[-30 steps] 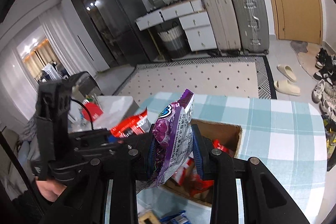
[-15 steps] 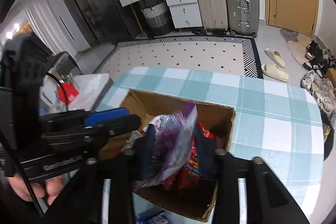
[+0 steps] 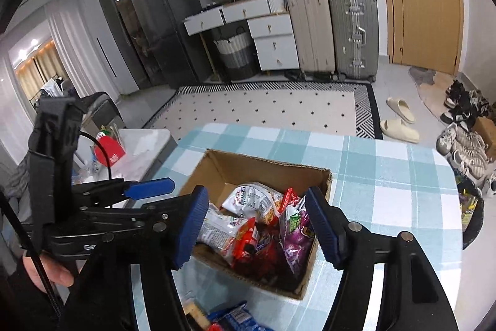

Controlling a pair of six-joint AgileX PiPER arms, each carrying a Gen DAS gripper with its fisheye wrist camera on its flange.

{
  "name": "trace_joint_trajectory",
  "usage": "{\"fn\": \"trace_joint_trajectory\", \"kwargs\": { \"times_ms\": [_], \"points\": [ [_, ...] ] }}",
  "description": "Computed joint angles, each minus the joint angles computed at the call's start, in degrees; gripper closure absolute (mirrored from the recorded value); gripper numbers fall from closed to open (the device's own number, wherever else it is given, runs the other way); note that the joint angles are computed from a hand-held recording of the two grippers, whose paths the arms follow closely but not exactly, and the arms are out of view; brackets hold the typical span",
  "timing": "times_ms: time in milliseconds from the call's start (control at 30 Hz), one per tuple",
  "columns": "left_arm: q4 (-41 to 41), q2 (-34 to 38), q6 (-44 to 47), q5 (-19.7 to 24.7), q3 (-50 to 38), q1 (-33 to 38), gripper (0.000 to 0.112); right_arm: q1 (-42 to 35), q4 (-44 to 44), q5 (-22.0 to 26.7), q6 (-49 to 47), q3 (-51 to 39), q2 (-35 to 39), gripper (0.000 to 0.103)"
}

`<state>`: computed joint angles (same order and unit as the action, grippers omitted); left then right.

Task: Organize snacks
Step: 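Lower both bags into the box and open both tools, then withdraw both tools from the box toward the remaining snacks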

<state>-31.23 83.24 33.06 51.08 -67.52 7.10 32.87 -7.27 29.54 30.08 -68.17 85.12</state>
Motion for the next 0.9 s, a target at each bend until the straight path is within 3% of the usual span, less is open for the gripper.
{"fn": "trace_joint_trajectory", "kwargs": {
  "times_ms": [133,233,300,367,533,633,733,800,900],
  "points": [
    [1.0,-6.6,0.3,-0.8,3.9,0.8,0.049,2.3,-4.8,-0.7,6.7,4.8,-7.3,0.023],
    [3.6,-12.9,-1.3,-4.3,8.2,0.6,0.042,5.4,-11.7,-0.2,14.5,8.4,-12.5,0.022],
    [8.0,-18.5,-5.0,-8.7,12.0,-0.6,0.032,8.1,-17.7,0.8,21.1,11.0,-16.3,0.015],
    [10.0,-23.8,-6.3,-11.2,15.5,-1.1,0.031,11.4,-24.8,2.3,29.0,13.8,-19.9,0.013],
    [9.4,-31.7,-5.6,-7.4,19.5,0.2,0.027,19.9,-35.3,7.4,42.1,19.4,-27.1,0.01],
    [17.4,-37.2,-13.1,-7.8,23.3,-4.4,0.024,28.0,-42.7,12.7,51.6,22.8,-31.3,0.005],
    [18.3,-41.4,-14.6,-7.1,27.1,-5.1,0.016,40.1,-50.5,22.4,64.2,26.2,-34.7,0.004],
    [13.7,-44.3,-10.3,-5.5,29.9,-1.4,0.011,48.2,-53.7,29.4,71.7,28.1,-35.8,0.003],
    [2.1,-47.2,3.7,0.5,32.8,10.7,0.011,57.7,-55.5,36.7,80.7,31.2,-35.9,0.002]
  ]
}}
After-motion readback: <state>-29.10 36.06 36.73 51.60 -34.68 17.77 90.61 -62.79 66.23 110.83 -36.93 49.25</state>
